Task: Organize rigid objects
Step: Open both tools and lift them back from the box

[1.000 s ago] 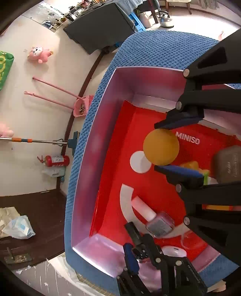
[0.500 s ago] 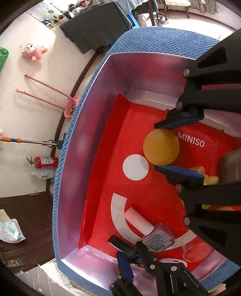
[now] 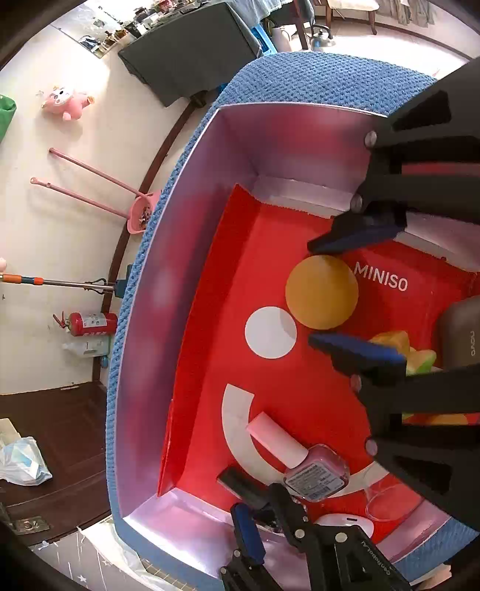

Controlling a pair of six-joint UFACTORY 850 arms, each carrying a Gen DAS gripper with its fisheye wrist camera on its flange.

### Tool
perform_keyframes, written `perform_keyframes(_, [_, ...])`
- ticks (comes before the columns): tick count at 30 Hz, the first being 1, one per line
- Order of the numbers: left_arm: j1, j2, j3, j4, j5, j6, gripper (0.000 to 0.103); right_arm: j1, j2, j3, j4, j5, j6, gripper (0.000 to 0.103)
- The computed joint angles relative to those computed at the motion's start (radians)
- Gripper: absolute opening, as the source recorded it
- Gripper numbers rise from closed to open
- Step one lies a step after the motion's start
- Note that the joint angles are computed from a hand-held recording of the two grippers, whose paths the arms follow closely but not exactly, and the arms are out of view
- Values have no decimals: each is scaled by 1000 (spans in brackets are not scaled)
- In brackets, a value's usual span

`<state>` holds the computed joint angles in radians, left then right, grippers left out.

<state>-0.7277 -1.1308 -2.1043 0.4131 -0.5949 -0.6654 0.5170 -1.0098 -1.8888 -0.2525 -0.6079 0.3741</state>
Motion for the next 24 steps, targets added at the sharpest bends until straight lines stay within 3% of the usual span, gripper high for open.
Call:
perform_keyframes(2, [-1, 13, 15, 8, 15, -9, 37, 1, -3, -5, -3, -4, 1, 50])
perform_keyframes(6, [-7, 44, 57, 44, 51, -45, 55, -1, 2, -2, 5, -1, -1, 50])
perform_keyframes(12, [-17, 112, 149, 97, 106, -124, 55, -1, 54, 54, 3, 42, 12, 55])
perform_keyframes(15, [-19, 159, 214, 106, 150, -162, 65, 2, 102, 110, -16, 88, 38, 58])
perform_keyframes(21, [-38, 274, 365, 317, 228, -404, 69, 2, 234, 263, -42, 210, 101, 66])
perform_keyframes(24, [-60, 344, 462, 551, 245, -654, 77, 4, 311, 354, -56, 282, 147, 67])
